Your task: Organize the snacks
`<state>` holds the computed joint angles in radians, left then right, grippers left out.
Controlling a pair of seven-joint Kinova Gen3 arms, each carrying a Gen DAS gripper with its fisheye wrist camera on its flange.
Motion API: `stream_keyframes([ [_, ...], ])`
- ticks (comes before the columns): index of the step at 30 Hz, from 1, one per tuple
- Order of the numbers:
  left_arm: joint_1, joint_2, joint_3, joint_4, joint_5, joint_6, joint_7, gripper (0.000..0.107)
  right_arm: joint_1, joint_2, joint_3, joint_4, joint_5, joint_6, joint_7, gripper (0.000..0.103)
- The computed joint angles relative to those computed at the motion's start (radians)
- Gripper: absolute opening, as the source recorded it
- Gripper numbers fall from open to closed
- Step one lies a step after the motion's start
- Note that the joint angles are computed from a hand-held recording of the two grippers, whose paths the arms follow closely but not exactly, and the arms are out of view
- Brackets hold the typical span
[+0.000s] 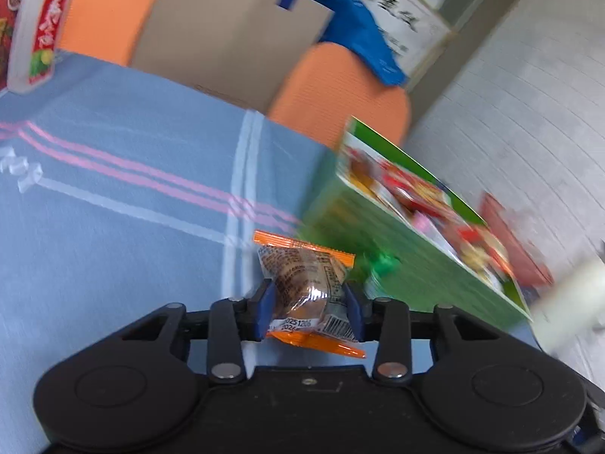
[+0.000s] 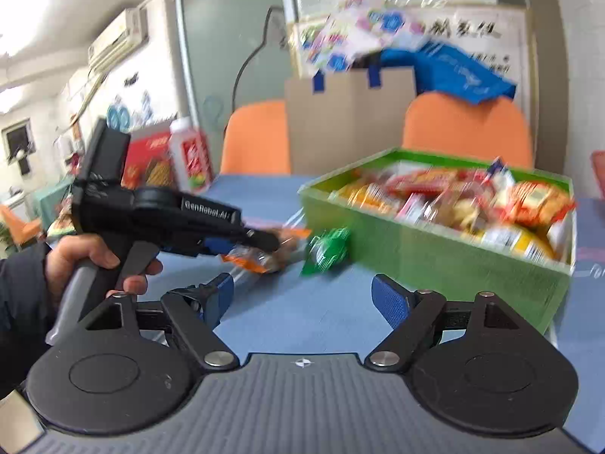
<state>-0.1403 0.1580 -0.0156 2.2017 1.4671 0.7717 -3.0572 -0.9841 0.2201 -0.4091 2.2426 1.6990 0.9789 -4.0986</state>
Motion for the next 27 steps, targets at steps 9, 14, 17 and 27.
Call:
stream_keyframes([
  [9, -0.080, -0.085, -0.061, 0.162, -0.079, 0.222, -0.016, 0.103, -0.036, 0.040, 0.003, -0.064, -0.095, -0.075, 0.120, 0.103],
  [14, -0.099, -0.080, -0.069, 0.152, -0.107, 0.260, 0.024, 0.103, -0.038, 0.040, 0.015, -0.067, -0.078, -0.101, 0.059, 0.103],
  [17, -0.100, -0.090, -0.067, 0.156, -0.101, 0.267, 0.019, 0.103, -0.044, 0.048, 0.019, -0.081, -0.086, -0.093, 0.075, 0.103],
  [27, -0.035, -0.117, -0.039, 0.201, 0.005, 0.150, -0.063, 0.094, -0.077, 0.087, 0.048, -0.136, -0.156, -0.060, 0.228, 0.059],
])
